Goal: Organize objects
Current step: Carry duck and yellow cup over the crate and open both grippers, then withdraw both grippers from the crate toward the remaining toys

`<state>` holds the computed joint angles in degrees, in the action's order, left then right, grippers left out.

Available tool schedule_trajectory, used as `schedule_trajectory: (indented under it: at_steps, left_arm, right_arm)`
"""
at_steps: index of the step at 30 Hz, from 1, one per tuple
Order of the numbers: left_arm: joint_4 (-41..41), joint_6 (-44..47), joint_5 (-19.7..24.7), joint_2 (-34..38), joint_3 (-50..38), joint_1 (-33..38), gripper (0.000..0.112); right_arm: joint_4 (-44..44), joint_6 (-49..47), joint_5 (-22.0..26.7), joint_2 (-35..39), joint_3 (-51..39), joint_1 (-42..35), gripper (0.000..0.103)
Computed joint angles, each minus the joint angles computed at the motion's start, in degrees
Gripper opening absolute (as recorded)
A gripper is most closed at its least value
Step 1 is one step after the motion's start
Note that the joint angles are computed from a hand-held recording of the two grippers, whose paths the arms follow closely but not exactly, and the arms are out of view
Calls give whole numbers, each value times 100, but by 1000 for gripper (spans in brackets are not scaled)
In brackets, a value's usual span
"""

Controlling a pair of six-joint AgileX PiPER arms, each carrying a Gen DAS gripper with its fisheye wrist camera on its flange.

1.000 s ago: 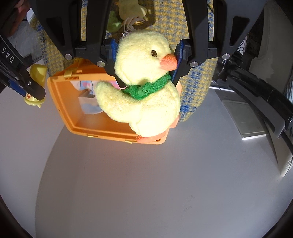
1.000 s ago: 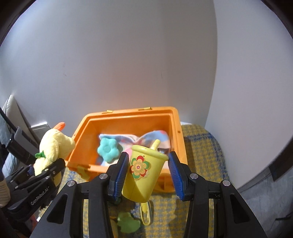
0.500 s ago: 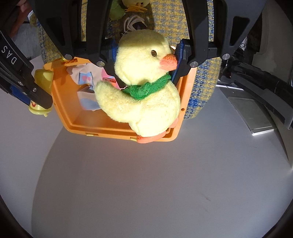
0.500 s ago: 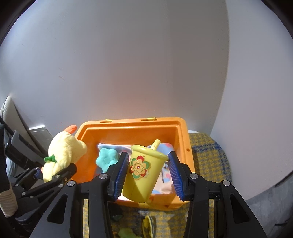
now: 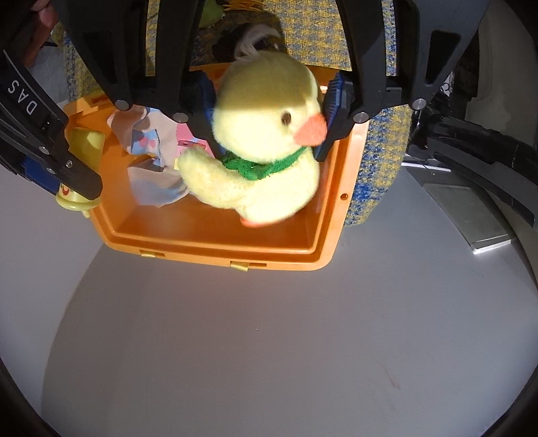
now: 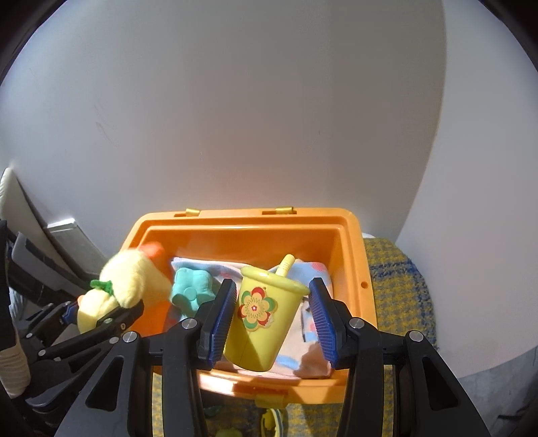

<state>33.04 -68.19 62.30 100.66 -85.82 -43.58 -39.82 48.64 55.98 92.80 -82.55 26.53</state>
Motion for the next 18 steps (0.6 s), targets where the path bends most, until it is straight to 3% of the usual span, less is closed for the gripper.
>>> schedule_trajectory:
  at_steps: [1, 2, 3, 4, 18]
  left_arm:
    - [60, -64, 52, 4, 3, -26, 66]
    - [118, -127, 86, -26, 42, -51, 79]
    - [230, -259, 171, -25, 43, -118, 87]
    - [326, -377, 234, -36, 54, -178, 88]
    - [400, -707, 613, -209, 104, -530, 93]
  right_arm:
    - [-1, 8, 40, 21, -12, -3, 56]
    - [-24, 51, 49, 22, 1, -4, 74]
    - [-129, 178, 81, 2, 47, 27, 82]
    - [-230, 294, 88, -34, 106, 62, 88]
    - [-340, 515, 339, -350, 331, 226, 89]
